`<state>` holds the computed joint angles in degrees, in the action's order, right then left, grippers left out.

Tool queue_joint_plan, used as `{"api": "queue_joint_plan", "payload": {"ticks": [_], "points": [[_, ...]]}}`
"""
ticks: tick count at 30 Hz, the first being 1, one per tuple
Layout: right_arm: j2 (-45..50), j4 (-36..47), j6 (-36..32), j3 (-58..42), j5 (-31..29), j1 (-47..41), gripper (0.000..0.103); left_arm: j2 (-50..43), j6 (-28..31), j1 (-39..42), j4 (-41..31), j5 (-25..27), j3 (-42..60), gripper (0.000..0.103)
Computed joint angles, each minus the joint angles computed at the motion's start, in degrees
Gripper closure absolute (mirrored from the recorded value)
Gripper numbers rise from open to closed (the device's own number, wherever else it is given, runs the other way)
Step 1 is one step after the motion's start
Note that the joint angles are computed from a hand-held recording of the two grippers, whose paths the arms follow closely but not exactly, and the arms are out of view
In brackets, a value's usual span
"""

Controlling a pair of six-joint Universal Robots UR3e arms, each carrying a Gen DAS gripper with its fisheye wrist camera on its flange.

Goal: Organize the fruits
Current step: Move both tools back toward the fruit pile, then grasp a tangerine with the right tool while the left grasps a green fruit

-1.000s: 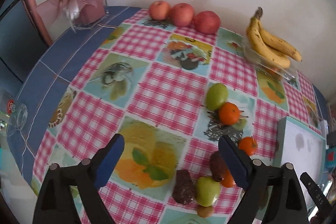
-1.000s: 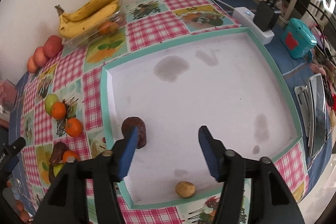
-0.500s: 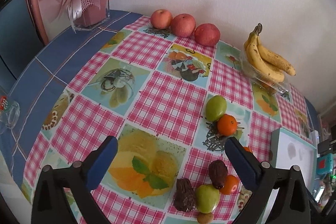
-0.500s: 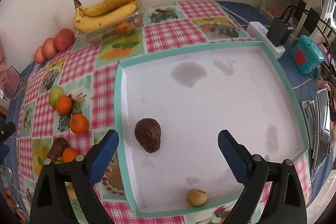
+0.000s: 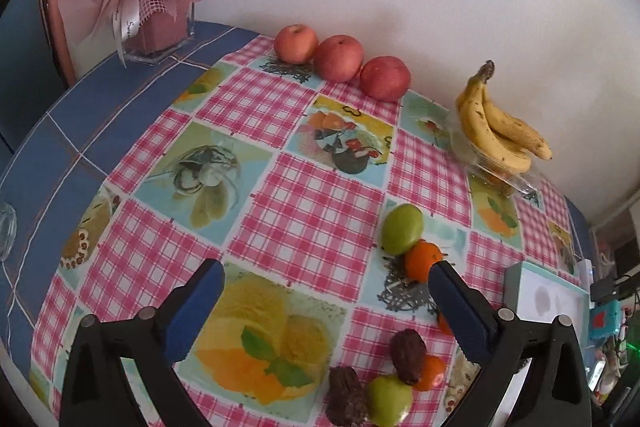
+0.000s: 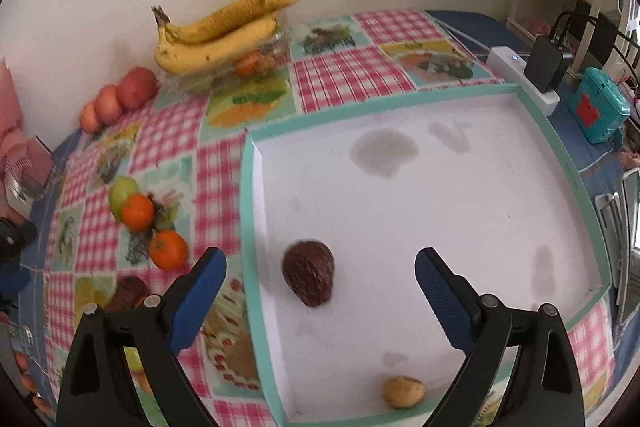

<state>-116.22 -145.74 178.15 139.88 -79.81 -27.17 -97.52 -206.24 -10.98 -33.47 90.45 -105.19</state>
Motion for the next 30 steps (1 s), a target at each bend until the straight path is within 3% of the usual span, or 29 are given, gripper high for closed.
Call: {"api": "queue_joint_plan", "payload": {"ticks": [10,15,21,30], "points": [[12.63,-11.88,6.46,-6.84,-1.95,10.20,0.009,-3.80,0.93,4.15,4.75,-4.68,0.46,0.000],[20.22,-14.86,8.27,-13.30,-4.48,17.16,0.034,-6.60,2.69,3.95,2.11,-5.26,4.49,0.001],[26.74,-11.33,8.97,-19.50,-5.40,20.99,0.049,-9.46,4.14,4.84,0.19,-7.83,7.72,0.006],[33.49,-3.46,8.52,-26.28,-4.57,23.85,0.059,-16.49,6.85,4.45,-0.43,-12.34,15.10,0.011]]}}
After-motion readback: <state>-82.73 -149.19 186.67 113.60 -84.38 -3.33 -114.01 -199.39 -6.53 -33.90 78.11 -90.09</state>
